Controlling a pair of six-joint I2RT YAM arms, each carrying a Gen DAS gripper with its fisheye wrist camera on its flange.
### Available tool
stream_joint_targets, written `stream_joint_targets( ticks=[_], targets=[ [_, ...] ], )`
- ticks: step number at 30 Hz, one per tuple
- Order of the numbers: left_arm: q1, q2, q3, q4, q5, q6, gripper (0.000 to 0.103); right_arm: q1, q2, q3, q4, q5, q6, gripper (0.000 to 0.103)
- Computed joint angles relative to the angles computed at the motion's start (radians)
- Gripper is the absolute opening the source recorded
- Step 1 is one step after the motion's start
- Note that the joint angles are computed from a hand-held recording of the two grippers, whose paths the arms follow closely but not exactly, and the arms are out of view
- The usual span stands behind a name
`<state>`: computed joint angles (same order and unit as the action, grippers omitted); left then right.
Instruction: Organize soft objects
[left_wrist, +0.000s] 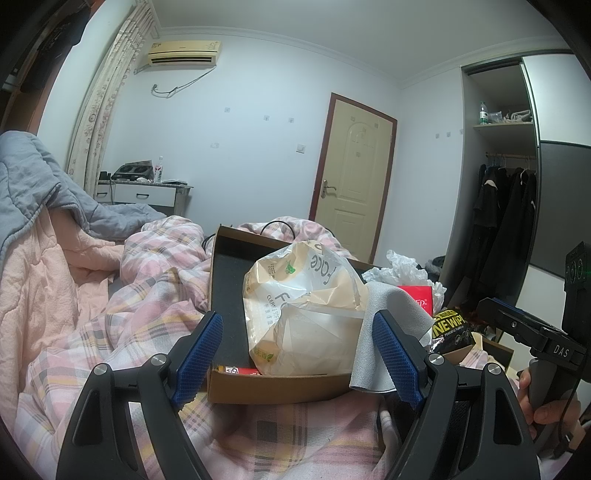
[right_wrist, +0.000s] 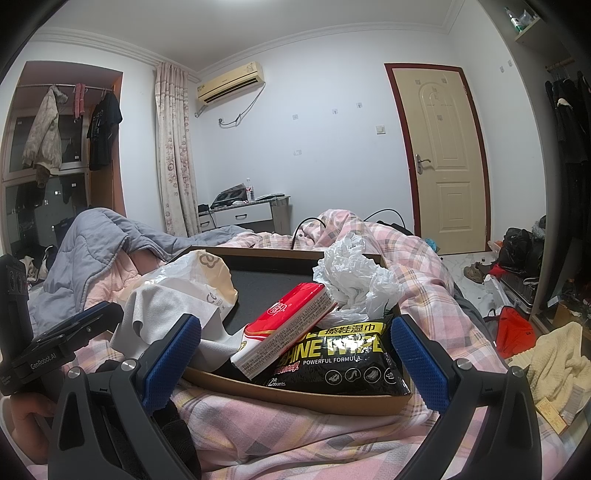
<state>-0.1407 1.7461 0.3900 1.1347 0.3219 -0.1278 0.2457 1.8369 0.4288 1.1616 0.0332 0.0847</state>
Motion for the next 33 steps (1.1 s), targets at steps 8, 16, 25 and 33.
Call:
stream_joint_targets(
  ticks=[8,16,25,33],
  targets=[
    [-0.001,0.000,0.000,0.000,-0.001,0.000,0.081,0.000,0.000,0.000,-0.001,0.000,0.000,0.102],
    [0.000,-0.001,-0.001,0.000,-0.001,0.000,0.081,0.000,-0.001,-0.001,-0.001,0.000,0.000,0.102],
    [-0.001,-0.001,-0.001,-0.001,-0.002,0.001,0.081,0.000,-0.002,-0.001,-0.002,0.000,0.000,0.102],
    [0.001,0.006,0.005,-0.004,0.004,0.011,0.081,-0.002,-0.002,-0.001,-0.002,-0.002,0.000,0.102]
  ],
)
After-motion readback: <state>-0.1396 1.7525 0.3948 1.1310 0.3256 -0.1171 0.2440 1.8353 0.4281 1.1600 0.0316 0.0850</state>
